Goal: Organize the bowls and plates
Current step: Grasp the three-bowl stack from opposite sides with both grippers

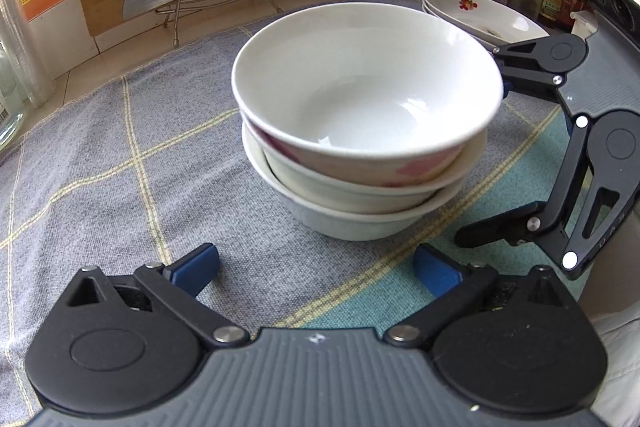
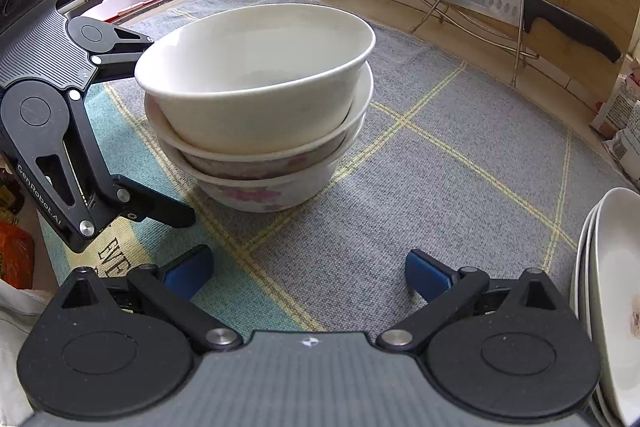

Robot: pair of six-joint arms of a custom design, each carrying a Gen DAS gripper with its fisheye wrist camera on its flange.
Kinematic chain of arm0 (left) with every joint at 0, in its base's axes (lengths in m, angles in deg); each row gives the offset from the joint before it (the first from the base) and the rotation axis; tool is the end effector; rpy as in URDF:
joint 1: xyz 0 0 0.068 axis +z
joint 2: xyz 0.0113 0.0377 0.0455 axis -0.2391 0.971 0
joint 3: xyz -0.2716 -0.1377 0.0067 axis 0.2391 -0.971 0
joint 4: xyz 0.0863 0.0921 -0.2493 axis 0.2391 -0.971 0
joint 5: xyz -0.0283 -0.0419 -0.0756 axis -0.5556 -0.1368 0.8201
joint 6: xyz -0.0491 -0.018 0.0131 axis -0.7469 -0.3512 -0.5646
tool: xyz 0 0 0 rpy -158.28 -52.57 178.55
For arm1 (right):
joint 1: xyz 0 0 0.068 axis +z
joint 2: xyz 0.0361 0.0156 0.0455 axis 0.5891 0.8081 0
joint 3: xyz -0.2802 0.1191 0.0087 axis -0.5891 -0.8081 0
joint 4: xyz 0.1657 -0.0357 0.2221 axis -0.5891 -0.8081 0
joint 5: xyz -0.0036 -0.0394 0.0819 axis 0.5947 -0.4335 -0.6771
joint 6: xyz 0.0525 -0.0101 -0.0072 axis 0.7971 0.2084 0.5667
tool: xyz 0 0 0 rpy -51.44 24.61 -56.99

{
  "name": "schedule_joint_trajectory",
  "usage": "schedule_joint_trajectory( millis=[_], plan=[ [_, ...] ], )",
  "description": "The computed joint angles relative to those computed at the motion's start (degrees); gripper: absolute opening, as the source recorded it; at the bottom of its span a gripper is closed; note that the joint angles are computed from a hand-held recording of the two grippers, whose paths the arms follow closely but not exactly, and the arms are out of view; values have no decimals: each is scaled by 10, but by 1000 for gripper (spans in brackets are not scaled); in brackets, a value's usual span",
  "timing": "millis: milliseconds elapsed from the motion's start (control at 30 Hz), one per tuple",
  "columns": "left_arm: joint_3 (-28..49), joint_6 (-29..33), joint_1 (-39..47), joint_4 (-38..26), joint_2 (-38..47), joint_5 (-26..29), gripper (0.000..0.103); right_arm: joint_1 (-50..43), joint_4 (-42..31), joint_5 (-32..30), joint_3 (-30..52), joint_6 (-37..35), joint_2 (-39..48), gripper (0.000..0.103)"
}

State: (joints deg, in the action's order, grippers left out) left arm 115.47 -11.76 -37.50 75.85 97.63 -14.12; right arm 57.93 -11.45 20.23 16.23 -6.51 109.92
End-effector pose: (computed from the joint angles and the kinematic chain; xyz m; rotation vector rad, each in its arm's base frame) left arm 0.2865 -0.1223 0.1162 0.4193 2.4301 -0.0948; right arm 0.3654 0.1591 0.1294 -1.2461 2.2065 0.3702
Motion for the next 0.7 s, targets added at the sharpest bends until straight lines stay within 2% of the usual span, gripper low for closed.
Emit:
schedule_joint_trajectory(
  millis=[133, 433, 567, 700],
  plan=[
    [-3, 23, 10, 12, 1, 18, 103, -4, 15, -9, -8, -3, 0, 103],
    [18, 76, 31, 0, 12, 59, 103, -2, -13, -9, 12, -31, 3, 103],
    [17, 129, 37, 1, 0, 73, 100, 5, -26, -5, 24, -61, 0, 103],
    [30, 187, 63, -12, -6, 129, 99, 9, -41, -11, 39, -90, -2, 103]
  ],
)
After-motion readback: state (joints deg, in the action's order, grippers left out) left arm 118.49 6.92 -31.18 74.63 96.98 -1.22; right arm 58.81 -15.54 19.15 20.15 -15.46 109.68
